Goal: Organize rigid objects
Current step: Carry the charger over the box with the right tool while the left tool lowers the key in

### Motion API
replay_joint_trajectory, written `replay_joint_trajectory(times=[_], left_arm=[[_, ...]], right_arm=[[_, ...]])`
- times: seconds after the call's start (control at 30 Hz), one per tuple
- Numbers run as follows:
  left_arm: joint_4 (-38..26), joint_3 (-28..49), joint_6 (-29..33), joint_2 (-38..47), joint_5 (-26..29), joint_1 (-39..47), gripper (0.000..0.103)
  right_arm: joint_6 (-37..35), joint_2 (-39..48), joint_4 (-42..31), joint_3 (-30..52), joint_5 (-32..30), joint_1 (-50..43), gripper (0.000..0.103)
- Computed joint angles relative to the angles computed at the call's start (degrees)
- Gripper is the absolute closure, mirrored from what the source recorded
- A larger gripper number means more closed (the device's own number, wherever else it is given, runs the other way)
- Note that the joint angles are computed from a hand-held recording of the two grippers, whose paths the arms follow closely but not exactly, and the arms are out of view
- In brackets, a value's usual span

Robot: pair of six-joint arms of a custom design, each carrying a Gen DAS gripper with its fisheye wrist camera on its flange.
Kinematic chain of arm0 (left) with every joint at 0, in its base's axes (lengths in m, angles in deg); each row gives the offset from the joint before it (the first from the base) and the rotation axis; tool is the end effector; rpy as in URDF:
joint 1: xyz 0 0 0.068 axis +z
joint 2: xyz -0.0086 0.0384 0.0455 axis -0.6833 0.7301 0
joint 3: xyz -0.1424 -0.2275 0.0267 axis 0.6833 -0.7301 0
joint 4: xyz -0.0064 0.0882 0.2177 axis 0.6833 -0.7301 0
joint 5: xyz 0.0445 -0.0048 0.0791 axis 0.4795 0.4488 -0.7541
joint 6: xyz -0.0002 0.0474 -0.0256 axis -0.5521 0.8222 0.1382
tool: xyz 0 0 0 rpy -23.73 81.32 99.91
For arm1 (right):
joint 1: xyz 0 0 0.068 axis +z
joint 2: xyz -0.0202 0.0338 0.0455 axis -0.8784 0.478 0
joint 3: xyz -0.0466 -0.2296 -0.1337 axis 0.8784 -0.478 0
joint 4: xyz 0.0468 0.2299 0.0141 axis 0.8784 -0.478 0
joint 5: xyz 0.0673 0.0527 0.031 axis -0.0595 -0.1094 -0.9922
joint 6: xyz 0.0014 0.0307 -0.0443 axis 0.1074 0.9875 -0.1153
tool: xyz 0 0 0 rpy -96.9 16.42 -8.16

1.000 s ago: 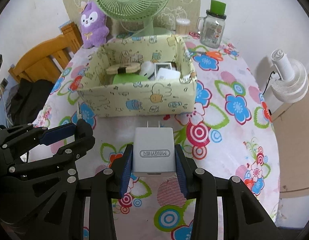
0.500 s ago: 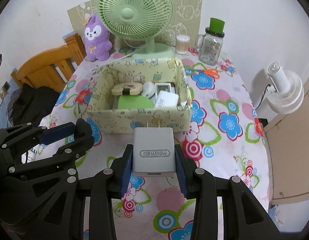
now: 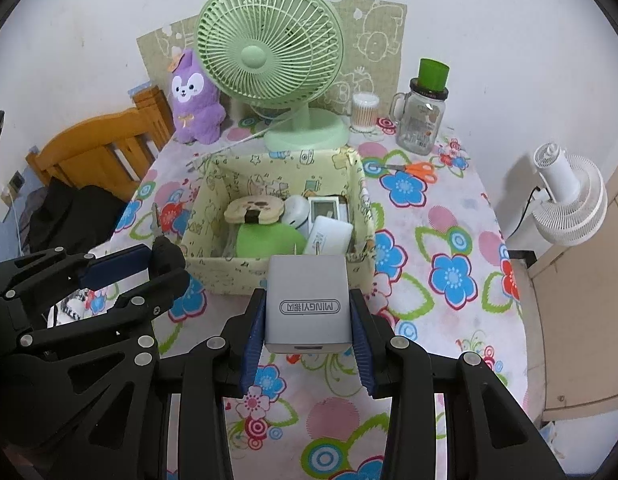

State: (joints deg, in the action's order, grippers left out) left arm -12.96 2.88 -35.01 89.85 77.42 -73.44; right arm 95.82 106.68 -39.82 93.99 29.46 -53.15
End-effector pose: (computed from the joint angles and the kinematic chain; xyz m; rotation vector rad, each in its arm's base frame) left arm 0.2788 -0.1629 0.2352 0.7212 2.5065 -0.1689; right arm 0.2316 0.0292 0.2366 0.3013 2.5809 0.0098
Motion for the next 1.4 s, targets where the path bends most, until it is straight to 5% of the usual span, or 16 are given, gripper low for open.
replay_joint_trajectory(times=[0.67, 1.4], left_arm=[[-1.9, 14.7, -2.4, 11.1, -1.8, -1.0, 0.071], [-6.1, 30.1, -4.9, 28.4, -1.0, -0.1, 0.071]], right_arm=[[-12.0, 11.4, 1.6, 10.6, -7.6, -11.1, 0.060], [-16.9, 26.7, 2.7, 21.2, -13.2, -15.5, 0.060]])
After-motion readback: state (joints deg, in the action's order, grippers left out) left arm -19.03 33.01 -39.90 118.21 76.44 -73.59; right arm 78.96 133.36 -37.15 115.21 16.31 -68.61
